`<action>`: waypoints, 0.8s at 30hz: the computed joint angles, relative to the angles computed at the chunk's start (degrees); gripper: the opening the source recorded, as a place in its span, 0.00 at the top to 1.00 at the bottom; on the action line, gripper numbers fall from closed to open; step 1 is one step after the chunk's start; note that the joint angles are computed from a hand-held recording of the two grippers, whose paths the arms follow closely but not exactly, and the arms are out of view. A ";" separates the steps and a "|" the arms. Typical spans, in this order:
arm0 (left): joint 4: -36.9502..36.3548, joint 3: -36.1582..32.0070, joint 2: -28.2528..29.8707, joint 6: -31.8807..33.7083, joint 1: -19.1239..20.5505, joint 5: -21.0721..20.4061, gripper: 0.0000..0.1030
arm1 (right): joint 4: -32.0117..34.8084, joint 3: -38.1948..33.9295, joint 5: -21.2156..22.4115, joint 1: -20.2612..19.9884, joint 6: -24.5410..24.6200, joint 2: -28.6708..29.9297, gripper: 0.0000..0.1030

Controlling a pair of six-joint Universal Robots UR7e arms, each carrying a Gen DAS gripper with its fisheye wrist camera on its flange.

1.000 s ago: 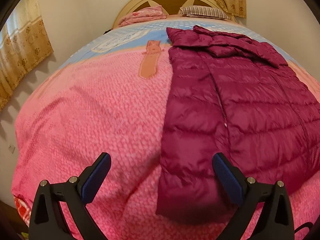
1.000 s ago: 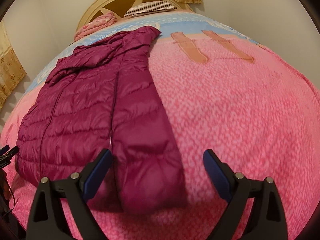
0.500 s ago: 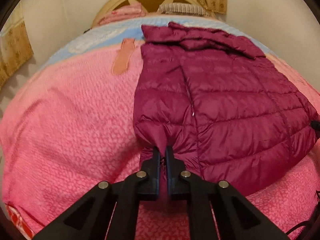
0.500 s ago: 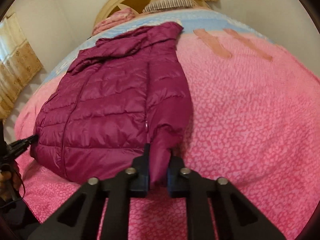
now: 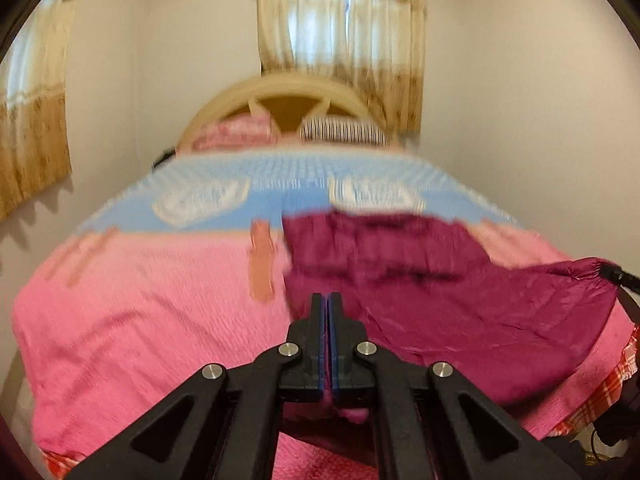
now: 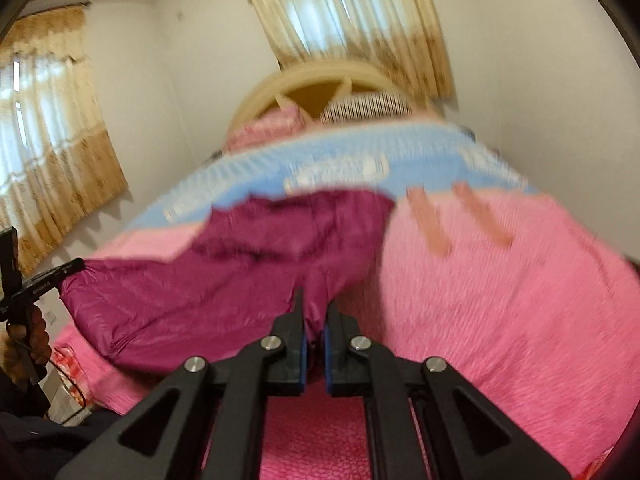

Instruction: Fold large clothes

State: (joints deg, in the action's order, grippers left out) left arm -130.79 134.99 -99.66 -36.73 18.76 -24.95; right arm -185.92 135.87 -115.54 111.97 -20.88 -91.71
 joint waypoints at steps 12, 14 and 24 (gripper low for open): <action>-12.81 -6.90 10.24 6.48 15.02 -6.16 1.00 | -8.42 -10.08 4.83 -3.55 1.12 12.06 0.93; -7.10 -6.17 8.38 2.55 14.85 -5.04 0.99 | -8.55 -9.21 5.67 -3.46 0.88 11.91 0.93; 1.77 -2.82 3.20 -3.77 13.30 -6.08 0.97 | -9.33 -7.14 3.88 -3.26 -3.05 11.51 0.93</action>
